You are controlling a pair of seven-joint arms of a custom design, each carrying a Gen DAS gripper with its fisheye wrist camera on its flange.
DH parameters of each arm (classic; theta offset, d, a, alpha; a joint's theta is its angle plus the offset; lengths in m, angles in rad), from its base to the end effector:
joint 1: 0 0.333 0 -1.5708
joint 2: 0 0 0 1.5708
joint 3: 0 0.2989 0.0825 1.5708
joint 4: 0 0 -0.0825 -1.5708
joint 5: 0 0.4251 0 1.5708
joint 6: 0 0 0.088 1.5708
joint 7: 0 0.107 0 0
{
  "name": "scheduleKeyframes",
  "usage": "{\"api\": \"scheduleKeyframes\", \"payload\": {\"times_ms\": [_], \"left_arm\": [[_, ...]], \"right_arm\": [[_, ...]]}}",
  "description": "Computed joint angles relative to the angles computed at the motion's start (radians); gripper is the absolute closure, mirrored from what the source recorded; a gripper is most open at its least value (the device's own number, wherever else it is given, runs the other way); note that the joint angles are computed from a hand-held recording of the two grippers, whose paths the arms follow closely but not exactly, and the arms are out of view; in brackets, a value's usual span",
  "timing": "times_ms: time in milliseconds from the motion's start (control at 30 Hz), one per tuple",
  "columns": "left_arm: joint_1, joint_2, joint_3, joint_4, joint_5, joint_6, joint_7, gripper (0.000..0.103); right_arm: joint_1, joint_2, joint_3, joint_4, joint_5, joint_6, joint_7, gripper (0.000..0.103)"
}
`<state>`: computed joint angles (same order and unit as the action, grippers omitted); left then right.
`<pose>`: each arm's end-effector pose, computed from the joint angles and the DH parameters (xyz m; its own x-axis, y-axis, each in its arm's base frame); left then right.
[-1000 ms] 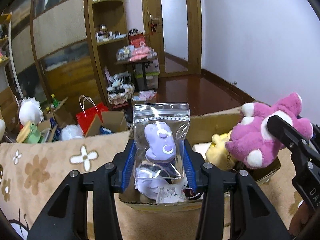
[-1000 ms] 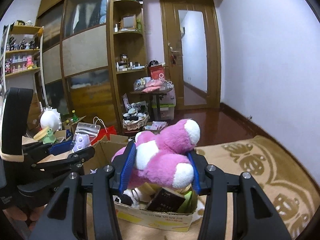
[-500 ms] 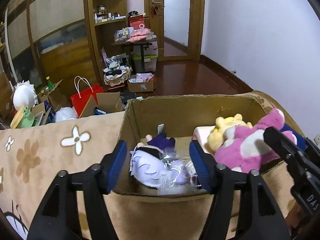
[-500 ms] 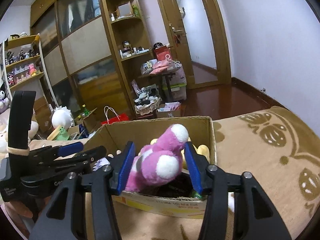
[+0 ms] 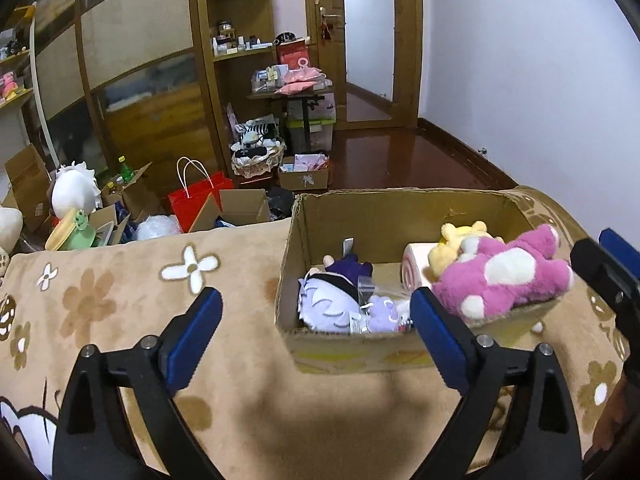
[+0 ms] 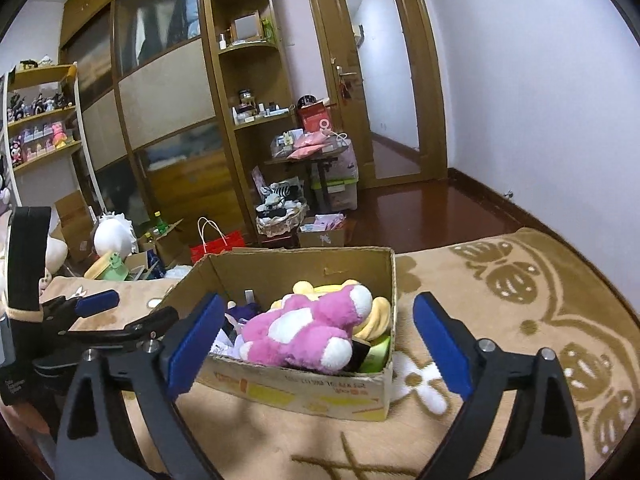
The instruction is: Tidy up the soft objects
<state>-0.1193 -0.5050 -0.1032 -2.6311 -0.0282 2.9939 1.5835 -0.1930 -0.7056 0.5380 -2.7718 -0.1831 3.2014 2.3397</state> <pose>0.4597 -0.1031 0.4773 -0.2015 -0.9788 -0.0356 -0.6292 0.1572 -0.7612 0.4009 0.1644 0.4721 -0.0362 -0.9825 -0.1825 -0.4662 0.1781 -0.8665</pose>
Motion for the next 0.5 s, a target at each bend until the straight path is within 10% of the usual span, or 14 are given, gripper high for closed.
{"api": "scheduleKeyframes", "payload": {"times_ms": [500], "left_arm": [[-0.004, -0.317, -0.005, -0.173, 0.026, -0.087, -0.017, 0.004]], "right_arm": [[0.172, -0.272, -0.110, -0.095, -0.059, -0.204, 0.037, 0.000]]}}
